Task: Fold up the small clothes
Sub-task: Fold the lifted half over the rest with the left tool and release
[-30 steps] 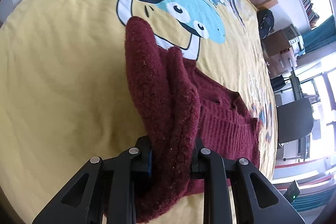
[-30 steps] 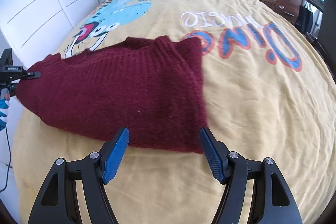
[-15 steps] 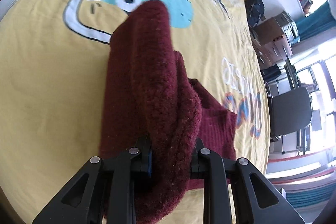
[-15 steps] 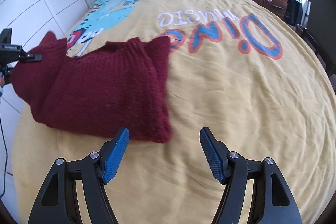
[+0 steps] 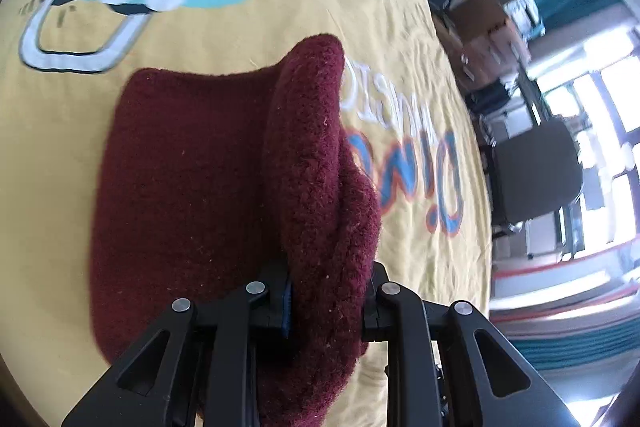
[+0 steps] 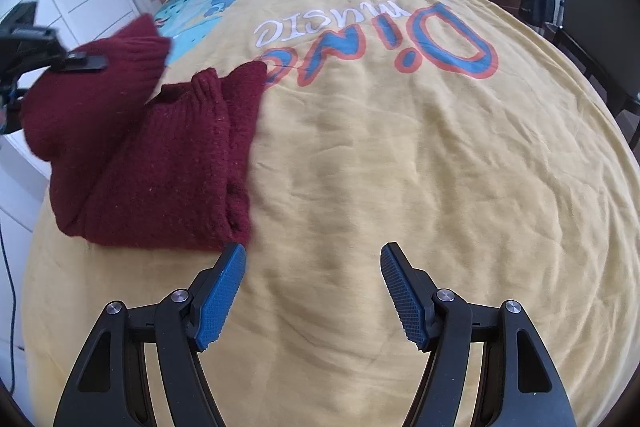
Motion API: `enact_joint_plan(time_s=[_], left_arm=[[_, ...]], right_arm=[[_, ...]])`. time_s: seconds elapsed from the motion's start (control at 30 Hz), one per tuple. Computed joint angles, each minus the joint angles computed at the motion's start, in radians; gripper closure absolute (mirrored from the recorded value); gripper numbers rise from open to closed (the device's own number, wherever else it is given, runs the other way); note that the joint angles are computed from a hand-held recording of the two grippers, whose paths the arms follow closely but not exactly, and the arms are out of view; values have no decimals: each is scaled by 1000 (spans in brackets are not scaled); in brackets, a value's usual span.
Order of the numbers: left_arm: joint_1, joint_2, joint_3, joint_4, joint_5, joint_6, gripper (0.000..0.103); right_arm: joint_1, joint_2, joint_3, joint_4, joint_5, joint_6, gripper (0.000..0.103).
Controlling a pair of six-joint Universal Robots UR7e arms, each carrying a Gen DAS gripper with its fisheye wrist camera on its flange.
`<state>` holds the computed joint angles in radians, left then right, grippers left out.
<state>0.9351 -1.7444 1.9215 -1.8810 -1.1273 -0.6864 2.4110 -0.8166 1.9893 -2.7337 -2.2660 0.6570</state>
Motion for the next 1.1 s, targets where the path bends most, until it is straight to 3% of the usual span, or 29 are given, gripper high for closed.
enact_joint_plan(time_s=[0.33,0.6,0.83,1.1], left_arm=[[-76,101,87,-14,48,-31,85],[-85,179,115,-35,63,-55,84],[-81,170,131,-81,2,-4,62],[-87,145,132,-118,-92,30,62]], right_arm=[[-25,-68,100,-33,-22,32,31],[-42,-79,143,-71,-12,49,31],[-42,-82,149,-62,-12,59,31],[-21,-105,147,-12,-30,89,31]])
